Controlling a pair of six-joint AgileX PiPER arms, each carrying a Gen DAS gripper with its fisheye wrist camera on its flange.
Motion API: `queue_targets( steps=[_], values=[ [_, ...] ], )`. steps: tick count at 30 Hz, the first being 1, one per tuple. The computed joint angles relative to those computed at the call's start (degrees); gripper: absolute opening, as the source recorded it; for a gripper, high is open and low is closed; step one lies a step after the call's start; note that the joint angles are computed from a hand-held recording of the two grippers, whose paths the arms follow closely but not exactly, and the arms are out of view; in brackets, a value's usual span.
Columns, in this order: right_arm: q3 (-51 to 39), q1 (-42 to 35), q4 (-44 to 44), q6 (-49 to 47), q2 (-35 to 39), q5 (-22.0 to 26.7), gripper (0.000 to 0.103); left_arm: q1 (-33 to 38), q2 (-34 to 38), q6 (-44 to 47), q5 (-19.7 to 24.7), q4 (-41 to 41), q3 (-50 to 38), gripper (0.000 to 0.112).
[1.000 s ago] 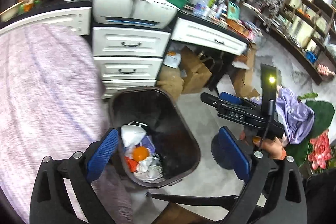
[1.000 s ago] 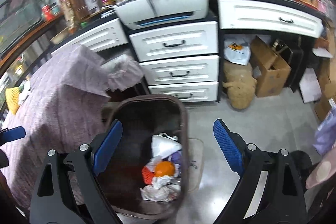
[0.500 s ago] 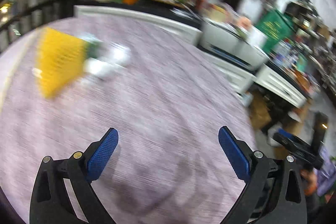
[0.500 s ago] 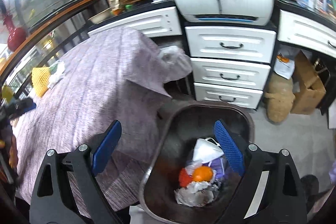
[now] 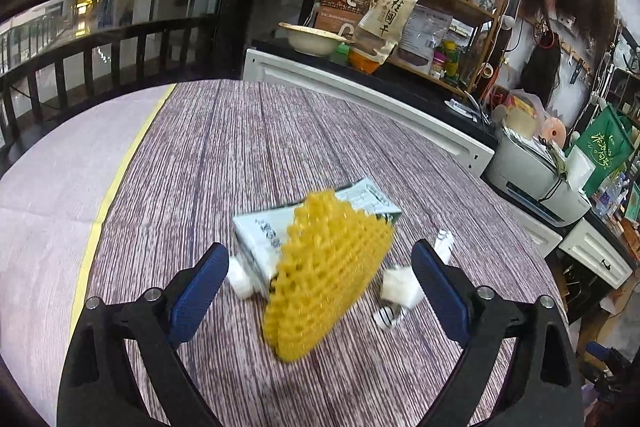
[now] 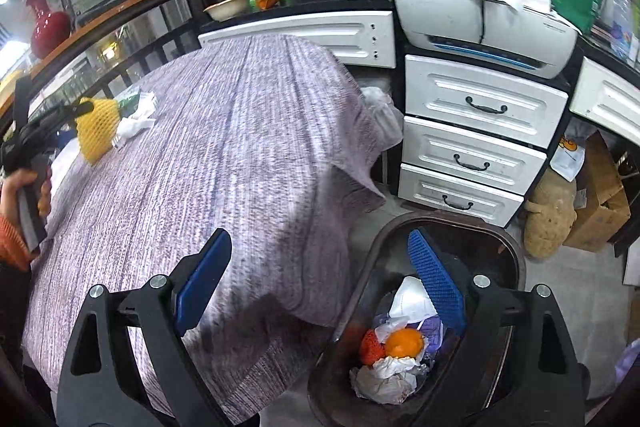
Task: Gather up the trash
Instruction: 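Grasp the yellow foam net with the left gripper while the right gripper grasps the white paper wrapper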
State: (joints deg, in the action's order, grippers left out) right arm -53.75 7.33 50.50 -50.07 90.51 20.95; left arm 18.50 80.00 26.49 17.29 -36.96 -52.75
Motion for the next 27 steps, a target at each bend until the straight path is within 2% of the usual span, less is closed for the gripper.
queue_targets(
  steps=[3,5,7,8,10,12,15,17,19,21,24,27],
  values=[
    [-2.1,3.4,-9.1,8.7,0.6,-1.7,0.089,-0.3,-0.1,11.1,-2.0,-9.5,1.0,0.081],
    [-4.6,4.8,-11.1,11.4,1.7,-0.4,0.089,-1.4,0.5,11.2,-2.8,-7.4,0.8,0.075],
    [-8.1,5.6,-9.6,11.6,3.5,2.4,0.089,-2.6,1.5,7.3,-4.4,-2.1,0.2,0.063],
    [-9.9,6.0,-9.1,12.0,4.4,3.8,0.089,-2.4,1.5,8.4,-4.1,-2.8,0.2,0.050],
    [-14.7,7.6,-7.8,12.8,7.2,6.9,0.089,0.0,0.9,15.5,0.7,-10.5,-0.1,0.034],
    [-20.6,9.8,-9.0,16.3,11.1,9.9,0.089,1.7,-0.1,20.7,3.7,-15.7,0.6,0.020],
    [-31.0,13.0,-10.0,21.8,17.9,15.5,0.089,2.3,-1.5,22.9,4.1,-17.6,1.7,0.017],
    [-36.1,15.4,-12.9,25.7,20.8,17.0,0.089,4.1,-2.3,25.3,5.4,-21.8,2.0,0.016],
    [-41.9,18.5,-17.2,29.7,23.8,18.3,0.089,8.7,-3.6,31.1,8.3,-30.9,2.6,0.016],
    [-48.7,21.4,-21.4,33.7,27.1,20.9,0.089,12.1,-5.3,35.6,8.9,-38.0,3.9,0.016],
    [-56.5,24.9,-27.2,38.7,31.2,23.4,0.089,13.7,-8.6,39.6,3.4,-45.5,6.5,0.016],
    [-67.2,27.6,-32.2,43.5,37.5,27.8,0.089,15.0,-9.8,41.2,1.3,-49.8,7.5,0.016]
  ],
)
